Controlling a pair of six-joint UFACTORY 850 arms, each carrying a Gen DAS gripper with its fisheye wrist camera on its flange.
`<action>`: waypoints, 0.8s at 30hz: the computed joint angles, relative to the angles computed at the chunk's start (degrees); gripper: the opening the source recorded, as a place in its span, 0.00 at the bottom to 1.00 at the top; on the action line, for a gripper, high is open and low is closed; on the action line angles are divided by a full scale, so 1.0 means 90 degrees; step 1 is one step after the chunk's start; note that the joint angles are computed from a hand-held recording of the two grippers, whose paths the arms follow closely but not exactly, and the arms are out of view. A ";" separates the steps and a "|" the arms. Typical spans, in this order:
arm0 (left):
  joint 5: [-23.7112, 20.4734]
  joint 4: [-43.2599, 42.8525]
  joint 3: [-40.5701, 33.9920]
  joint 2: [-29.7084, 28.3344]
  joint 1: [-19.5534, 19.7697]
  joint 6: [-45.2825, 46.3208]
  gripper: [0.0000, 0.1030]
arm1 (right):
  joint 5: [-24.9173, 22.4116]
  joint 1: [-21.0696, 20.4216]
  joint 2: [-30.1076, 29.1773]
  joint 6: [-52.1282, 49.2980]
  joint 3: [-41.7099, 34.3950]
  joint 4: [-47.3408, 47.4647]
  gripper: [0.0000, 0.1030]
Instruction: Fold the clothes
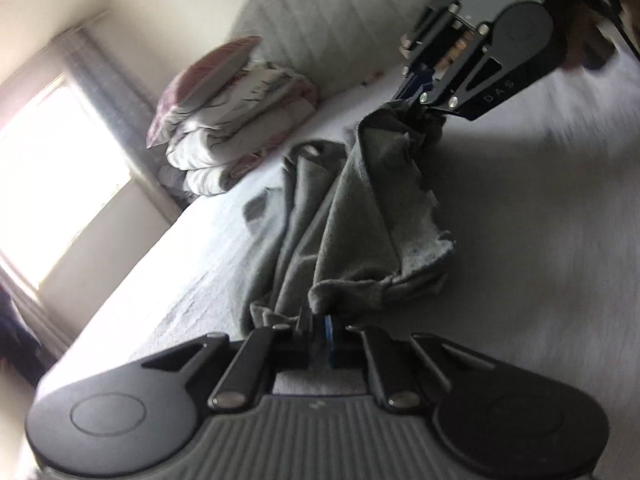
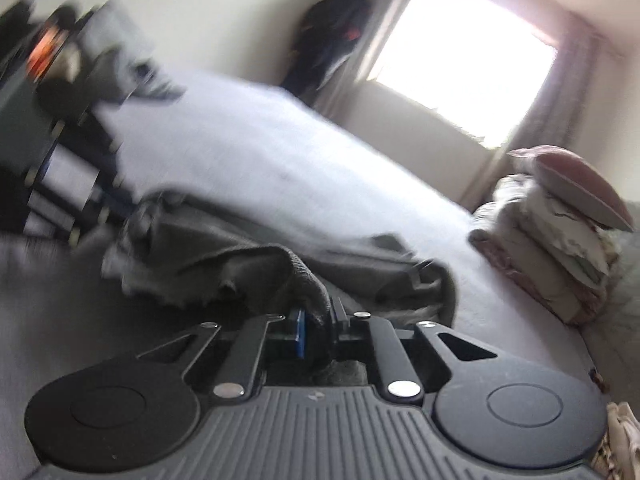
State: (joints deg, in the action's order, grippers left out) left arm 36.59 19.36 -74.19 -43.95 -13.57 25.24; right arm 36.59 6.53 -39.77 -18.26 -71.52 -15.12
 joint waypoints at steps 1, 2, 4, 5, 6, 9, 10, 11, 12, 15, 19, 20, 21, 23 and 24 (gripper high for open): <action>0.0016 0.0069 -0.0026 0.0019 -0.0001 -0.0319 0.05 | 0.0158 0.0012 0.0034 0.0015 0.0032 0.0162 0.11; 0.0033 0.0132 -0.0052 0.0037 -0.0003 -0.0635 0.05 | 0.0315 0.0025 0.0067 0.0031 0.0062 0.0324 0.11; 0.0139 0.0423 -0.0073 0.0097 0.0021 -0.1528 0.05 | 0.0633 0.0058 0.0126 -0.0018 0.0132 0.0677 0.10; 0.0222 0.0506 -0.0076 0.0121 0.0032 -0.1910 0.05 | 0.0771 0.0069 0.0143 -0.0040 0.0144 0.0840 0.10; 0.0313 0.0562 -0.0075 0.0144 0.0041 -0.2250 0.05 | 0.0913 0.0076 0.0181 -0.0016 0.0187 0.0979 0.10; 0.0562 0.0647 -0.0066 0.0206 0.0058 -0.3056 0.05 | 0.1244 0.0087 0.0265 0.0176 0.0260 0.1293 0.10; 0.0652 0.0628 -0.0046 0.0234 0.0058 -0.3245 0.05 | 0.1334 0.0088 0.0274 0.0224 0.0258 0.1365 0.10; 0.0725 0.0608 -0.0026 0.0260 0.0056 -0.3395 0.05 | 0.1437 0.0110 0.0302 0.0194 0.0292 0.1481 0.10; 0.0807 0.0577 0.0015 0.0305 0.0053 -0.3563 0.05 | 0.1539 0.0131 0.0330 0.0164 0.0326 0.1594 0.10; 0.0943 0.0587 -0.0030 0.0362 0.0034 -0.4102 0.05 | 0.1876 0.0207 0.0485 0.0082 0.0501 0.1859 0.10; 0.1345 0.0736 0.0261 0.0689 0.0038 -0.4883 0.04 | 0.2277 0.0273 0.0823 0.0173 0.0808 0.2169 0.10; 0.1434 0.0768 0.0308 0.0755 0.0035 -0.5062 0.04 | 0.2350 0.0283 0.0930 0.0196 0.0896 0.2246 0.10; 0.1548 0.0778 0.0380 0.0843 0.0026 -0.5232 0.04 | 0.2363 0.0286 0.1041 0.0219 0.0975 0.2298 0.10; 0.1731 0.0741 0.0488 0.0996 -0.0004 -0.5398 0.04 | 0.2378 0.0278 0.1257 0.0280 0.1123 0.2369 0.10; 0.1783 0.0710 0.0511 0.1060 -0.0025 -0.5450 0.04 | 0.2350 0.0265 0.1349 0.0317 0.1171 0.2385 0.10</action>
State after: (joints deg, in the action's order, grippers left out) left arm 52.64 25.74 -69.59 -34.40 -13.80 -23.81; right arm 57.75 8.92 -27.63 -15.40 -60.98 6.34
